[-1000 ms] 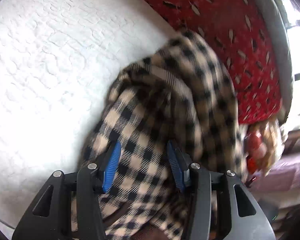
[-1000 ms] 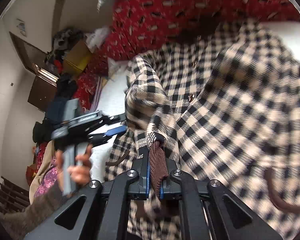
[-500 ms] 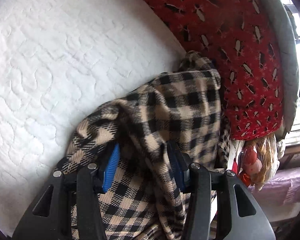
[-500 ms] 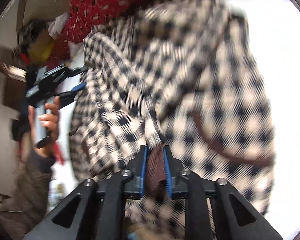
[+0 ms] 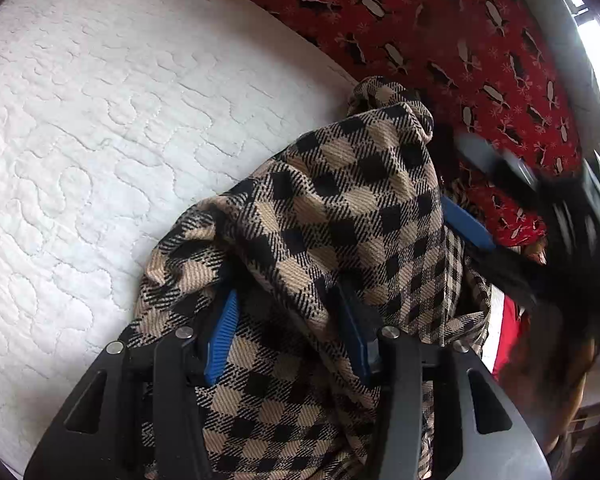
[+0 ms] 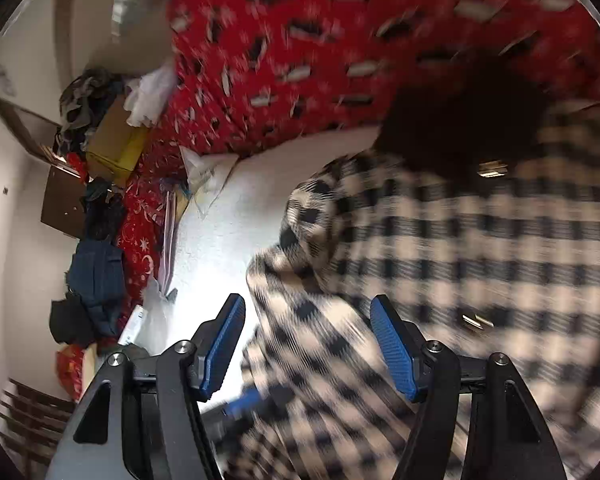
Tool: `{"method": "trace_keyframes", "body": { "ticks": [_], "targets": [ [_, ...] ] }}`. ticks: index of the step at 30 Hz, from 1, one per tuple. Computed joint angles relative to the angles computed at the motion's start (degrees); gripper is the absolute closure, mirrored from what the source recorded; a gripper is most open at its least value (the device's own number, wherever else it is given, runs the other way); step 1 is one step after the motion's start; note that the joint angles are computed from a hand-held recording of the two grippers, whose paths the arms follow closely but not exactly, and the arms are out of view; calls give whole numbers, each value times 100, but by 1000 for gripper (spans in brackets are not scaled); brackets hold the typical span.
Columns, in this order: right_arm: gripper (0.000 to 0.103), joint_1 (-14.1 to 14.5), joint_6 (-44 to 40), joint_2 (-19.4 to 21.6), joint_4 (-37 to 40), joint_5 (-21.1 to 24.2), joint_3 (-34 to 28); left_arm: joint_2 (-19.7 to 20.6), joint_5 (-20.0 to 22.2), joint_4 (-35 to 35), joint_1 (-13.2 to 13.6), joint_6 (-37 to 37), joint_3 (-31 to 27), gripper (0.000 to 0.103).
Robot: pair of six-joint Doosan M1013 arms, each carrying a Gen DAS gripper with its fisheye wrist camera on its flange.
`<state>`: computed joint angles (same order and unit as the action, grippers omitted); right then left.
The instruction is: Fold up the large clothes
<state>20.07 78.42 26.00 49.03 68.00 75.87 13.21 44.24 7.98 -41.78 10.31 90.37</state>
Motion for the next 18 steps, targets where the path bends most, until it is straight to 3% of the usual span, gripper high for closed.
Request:
{"method": "trace_keyframes", "body": {
  "ticks": [3, 4, 5, 7, 9, 10, 11, 13, 15, 16, 17, 18],
  "targets": [
    [37, 164, 40, 192, 3, 60, -200, -4, -36, -118, 39, 200, 3, 57],
    [59, 200, -113, 244, 42, 124, -288, -17, -63, -138, 50, 223, 8, 57],
    [94, 233, -315, 320, 74, 220, -441, -49, -88, -65, 50, 151, 32, 57],
    [98, 229, -641, 311, 265, -84, -497, -82, -68, 193, 49, -98, 50, 57],
    [98, 209, -601, 321, 399, -461, -495, -11, 124, 270, 92, -151, -23, 58],
    [98, 240, -344, 361, 58, -641, -529, 39, 242, 189, 131, -76, -65, 62],
    [97, 291, 99, 435, -582, -588, -657, 75, 324, 83, 170, -6, -90, 69],
    [95, 313, 516, 504, -1354, -344, -758, 6, 201, 18, 203, 28, -26, 70],
    [92, 149, 128, 270, -926, -570, -387, -96, 13, -38, 215, 0, 80, 70],
    [86, 8, -183, 141, -407, -547, -156, -131, -82, -46, 216, -34, 123, 70],
    [64, -90, -350, 58, -97, -451, 1, -148, -168, -71, 218, -57, 149, 70],
    [49, -192, -536, -53, 185, -351, 206, -134, -172, -124, 223, -29, 144, 70]
  ]
}}
